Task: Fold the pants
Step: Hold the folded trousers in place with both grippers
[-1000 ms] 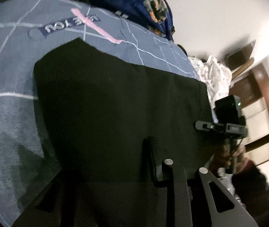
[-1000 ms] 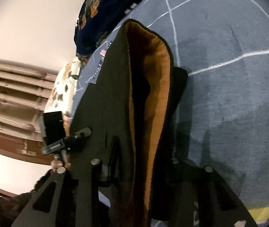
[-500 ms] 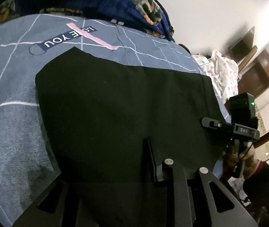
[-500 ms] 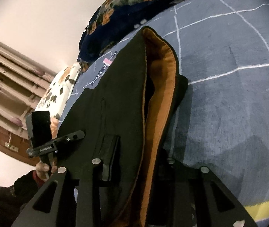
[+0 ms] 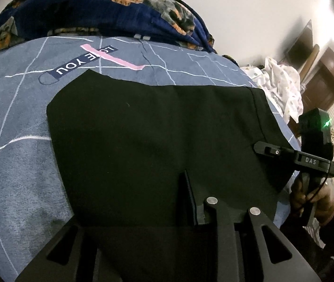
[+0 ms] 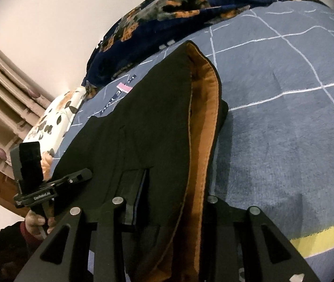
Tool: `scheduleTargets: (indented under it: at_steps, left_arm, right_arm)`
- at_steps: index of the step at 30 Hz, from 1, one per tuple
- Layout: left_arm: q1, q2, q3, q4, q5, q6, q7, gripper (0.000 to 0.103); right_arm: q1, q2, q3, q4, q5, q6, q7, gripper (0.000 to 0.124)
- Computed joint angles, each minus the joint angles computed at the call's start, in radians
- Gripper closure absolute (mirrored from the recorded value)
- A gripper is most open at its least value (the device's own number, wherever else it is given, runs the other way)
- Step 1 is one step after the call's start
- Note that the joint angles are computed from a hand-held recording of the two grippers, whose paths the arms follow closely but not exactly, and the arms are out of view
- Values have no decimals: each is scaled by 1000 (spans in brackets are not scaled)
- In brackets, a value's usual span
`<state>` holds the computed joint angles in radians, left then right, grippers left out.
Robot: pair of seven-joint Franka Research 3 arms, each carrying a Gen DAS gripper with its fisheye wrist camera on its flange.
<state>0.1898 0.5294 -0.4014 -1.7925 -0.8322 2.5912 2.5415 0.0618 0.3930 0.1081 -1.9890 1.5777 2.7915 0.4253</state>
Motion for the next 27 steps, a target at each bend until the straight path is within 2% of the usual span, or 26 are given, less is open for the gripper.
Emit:
scheduleTargets:
  at_steps: [6,17,27]
  left_arm:
    - [-7,5,-2,5,10,22,-3,75]
    - [2,-9,-21,-27,6,72,18,72]
    - [3,-3,-26,-23,15,84,15,70]
  right_arm:
    - [6,2,-2,2,85,16,-69,96]
    - [9,5,-14,4,63,-10,-27,95]
    - [2,4,-8,4,39,-9,-5,95]
